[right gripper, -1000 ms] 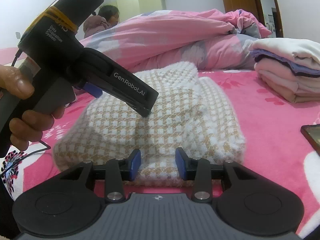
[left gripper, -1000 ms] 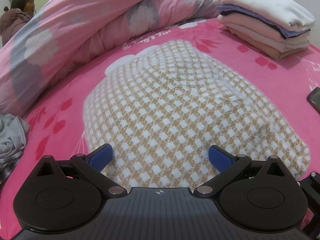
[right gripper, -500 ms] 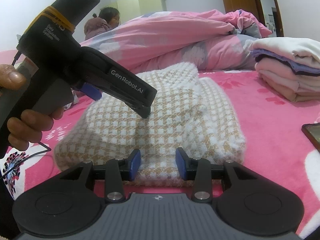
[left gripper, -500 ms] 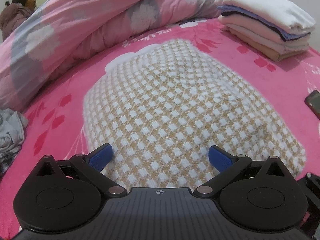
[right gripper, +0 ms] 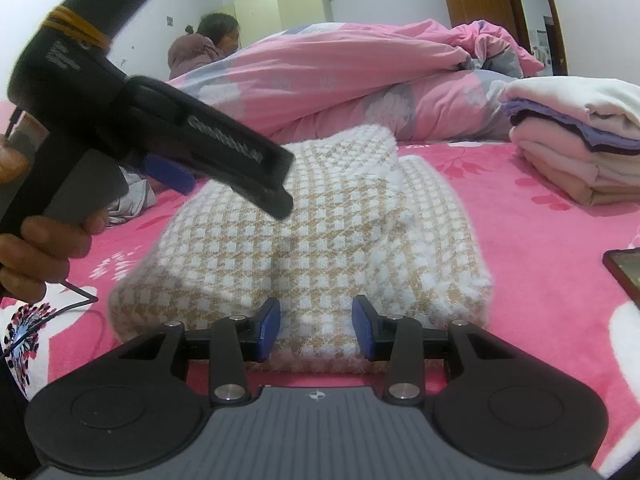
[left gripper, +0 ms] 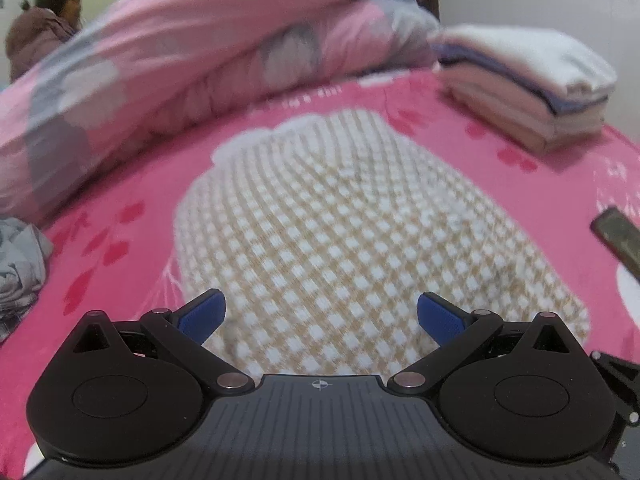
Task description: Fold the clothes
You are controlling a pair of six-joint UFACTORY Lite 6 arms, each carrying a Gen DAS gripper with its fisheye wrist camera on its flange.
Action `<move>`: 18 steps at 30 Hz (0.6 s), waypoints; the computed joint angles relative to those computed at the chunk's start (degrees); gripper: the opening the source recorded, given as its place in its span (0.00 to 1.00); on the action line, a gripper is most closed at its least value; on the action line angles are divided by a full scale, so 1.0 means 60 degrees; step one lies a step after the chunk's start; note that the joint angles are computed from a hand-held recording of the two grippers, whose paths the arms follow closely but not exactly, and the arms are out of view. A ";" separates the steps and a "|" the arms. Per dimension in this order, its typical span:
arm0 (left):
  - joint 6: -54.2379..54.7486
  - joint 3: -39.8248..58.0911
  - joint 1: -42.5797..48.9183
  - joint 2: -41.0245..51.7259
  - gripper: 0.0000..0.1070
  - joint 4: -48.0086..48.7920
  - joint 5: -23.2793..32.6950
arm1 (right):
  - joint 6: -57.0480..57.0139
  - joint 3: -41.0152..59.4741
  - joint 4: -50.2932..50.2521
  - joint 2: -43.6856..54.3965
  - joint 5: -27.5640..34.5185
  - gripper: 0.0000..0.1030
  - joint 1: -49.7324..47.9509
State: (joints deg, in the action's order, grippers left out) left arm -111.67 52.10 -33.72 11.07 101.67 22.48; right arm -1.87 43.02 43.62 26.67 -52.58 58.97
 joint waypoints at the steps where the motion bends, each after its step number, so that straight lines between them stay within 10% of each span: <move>1: -0.0726 -0.0179 0.0069 -0.0133 0.96 0.0686 -0.0021 | -0.0009 0.0003 0.0000 -0.0004 0.0009 0.42 0.0004; 10: -0.5745 -0.1210 0.0831 -0.0879 0.96 0.5201 -0.0382 | -0.0197 0.0105 0.0037 0.0001 0.0102 0.51 0.0101; 18: -0.5039 -0.1326 0.0865 -0.0977 0.96 0.4107 -0.0050 | -0.0192 0.0061 0.0036 -0.0045 0.0123 0.52 0.0097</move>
